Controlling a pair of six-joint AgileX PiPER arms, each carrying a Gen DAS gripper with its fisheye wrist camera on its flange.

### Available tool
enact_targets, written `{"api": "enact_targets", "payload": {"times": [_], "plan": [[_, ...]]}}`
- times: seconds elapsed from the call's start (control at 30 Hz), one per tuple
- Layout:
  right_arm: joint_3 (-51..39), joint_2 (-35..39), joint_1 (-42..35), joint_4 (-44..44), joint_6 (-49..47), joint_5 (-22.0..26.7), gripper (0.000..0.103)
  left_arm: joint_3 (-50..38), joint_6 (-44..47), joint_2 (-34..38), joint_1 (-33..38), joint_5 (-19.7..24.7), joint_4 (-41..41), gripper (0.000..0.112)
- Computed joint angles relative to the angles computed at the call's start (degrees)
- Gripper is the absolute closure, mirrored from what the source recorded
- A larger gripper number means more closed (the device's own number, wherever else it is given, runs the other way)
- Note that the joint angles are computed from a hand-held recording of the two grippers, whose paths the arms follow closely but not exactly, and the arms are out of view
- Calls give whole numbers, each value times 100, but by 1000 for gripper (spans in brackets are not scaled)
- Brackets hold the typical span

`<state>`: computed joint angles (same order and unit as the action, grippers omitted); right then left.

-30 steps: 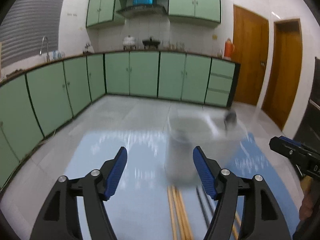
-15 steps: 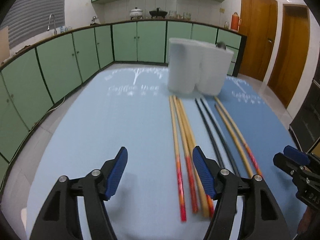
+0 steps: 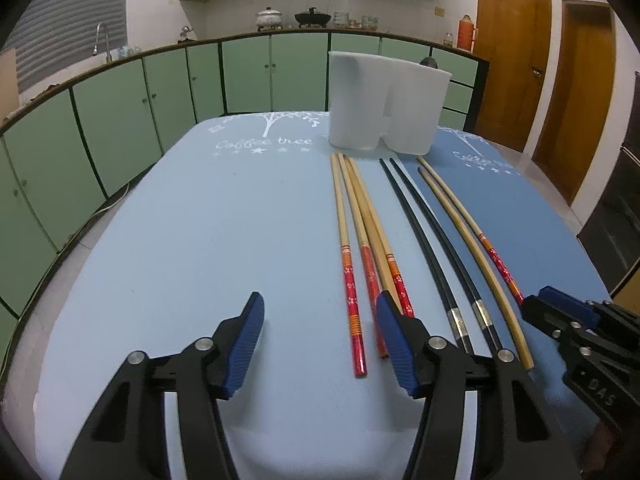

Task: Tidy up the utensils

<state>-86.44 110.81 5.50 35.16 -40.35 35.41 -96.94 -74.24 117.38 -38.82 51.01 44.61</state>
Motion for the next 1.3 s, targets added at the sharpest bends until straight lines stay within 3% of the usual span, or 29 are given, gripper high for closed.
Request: {"api": "enact_targets", "payload": {"times": [0.33,0.4,0.5,0.63,0.8,1.3], "plan": [[-129,111,104,-345,334,-48,91,-50,160,75,15,19,-224,56],[-156,138,124,-410,401,-53,97,-68,204,87,19,24,-244,56],[-180,155,123,-398,406,-41,97,-33,221,71,35,-11,-278,57],[-197,163,95,-326,368,3,97,-9,324,52,33,-126,-330,71],[-189,142,65,-286,322,31,98,-66,737,81,14,-259,-562,105],[-177,148,67,-331,351,20,97,-27,459,119,18,-387,-473,105]]}}
